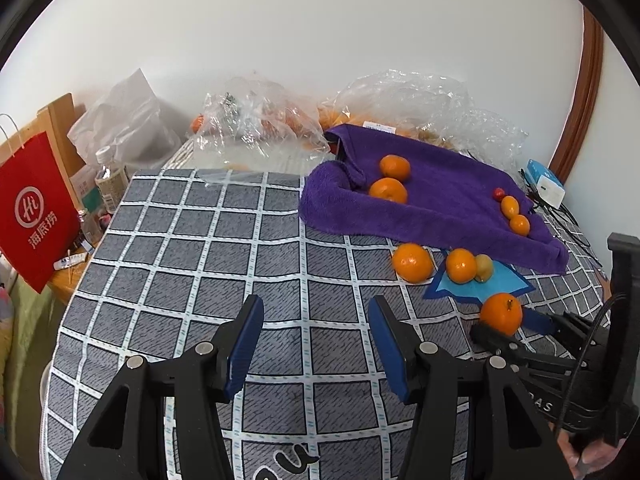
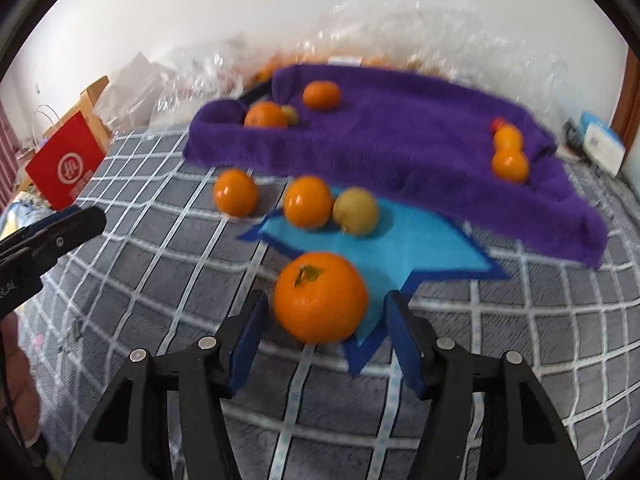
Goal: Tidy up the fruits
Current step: 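Move both tools back to the fruits beside the blue star, then grasp a stemmed tangerine with the right tool while the left tool grasps another tangerine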
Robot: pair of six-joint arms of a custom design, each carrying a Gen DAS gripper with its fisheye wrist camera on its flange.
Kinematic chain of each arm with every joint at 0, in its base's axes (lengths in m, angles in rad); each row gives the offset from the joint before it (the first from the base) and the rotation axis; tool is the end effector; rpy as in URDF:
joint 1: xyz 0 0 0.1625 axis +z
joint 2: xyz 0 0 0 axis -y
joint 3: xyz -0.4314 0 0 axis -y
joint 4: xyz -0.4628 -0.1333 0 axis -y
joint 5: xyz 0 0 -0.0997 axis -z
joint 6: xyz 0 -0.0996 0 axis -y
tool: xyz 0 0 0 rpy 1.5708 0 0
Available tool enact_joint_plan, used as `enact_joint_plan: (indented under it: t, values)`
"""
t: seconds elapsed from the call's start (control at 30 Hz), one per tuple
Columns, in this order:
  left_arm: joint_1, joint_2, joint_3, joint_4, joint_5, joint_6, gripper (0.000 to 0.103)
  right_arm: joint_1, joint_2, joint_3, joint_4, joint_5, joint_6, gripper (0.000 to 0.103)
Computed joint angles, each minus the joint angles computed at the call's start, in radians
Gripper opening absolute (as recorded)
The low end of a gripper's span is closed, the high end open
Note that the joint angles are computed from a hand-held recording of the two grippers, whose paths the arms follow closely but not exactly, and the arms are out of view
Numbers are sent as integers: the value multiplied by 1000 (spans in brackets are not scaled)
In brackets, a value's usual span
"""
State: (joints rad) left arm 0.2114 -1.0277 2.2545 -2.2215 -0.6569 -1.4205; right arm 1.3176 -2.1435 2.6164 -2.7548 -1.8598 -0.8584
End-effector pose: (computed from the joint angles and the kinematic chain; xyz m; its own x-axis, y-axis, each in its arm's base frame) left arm -0.3754 -0.2976 -0.0092 -0.7667 -0.0710 -0.6380 0.4131 0.7062 -0.5750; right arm 0.0224 -0.3323 0.3070 -0.7197 -0.2804 0.6351 -0.5430 0.7974 -0.2632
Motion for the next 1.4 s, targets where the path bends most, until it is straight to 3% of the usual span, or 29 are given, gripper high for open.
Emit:
enact_joint_plan:
  t: [0.03, 0.07, 0.27, 0.47, 0.63, 0.9, 1.13, 1.4]
  values:
    - [4, 4, -2, -7, -3, 6, 52, 8, 11, -1, -8, -11, -4, 45]
    - [9, 9, -4, -23, -8, 15, 52, 12, 15, 0, -17, -11, -9, 43]
    - [50, 48, -19, -92, -55, 32, 52, -4, -13, 4, -33, -13, -39, 42]
    - [54, 100, -39, -59, -57, -2, 52, -90, -81, -5, -69, 14, -98, 42]
    - [52, 113, -55, -14, -61, 15, 57, -139, -58, -53, -83, 29, -90, 42]
    - [70, 100, -84, 43, -101, -42, 56, -211, -16, -122, -31, 83, -34, 42]
    - [73, 156, -144, -41, -42, 128, 55, -235, -10, -130, 0, 109, -28, 43]
    - [136, 252, -237, -92, -24, 242, 55, -243, -24, -115, -12, 124, -39, 43]
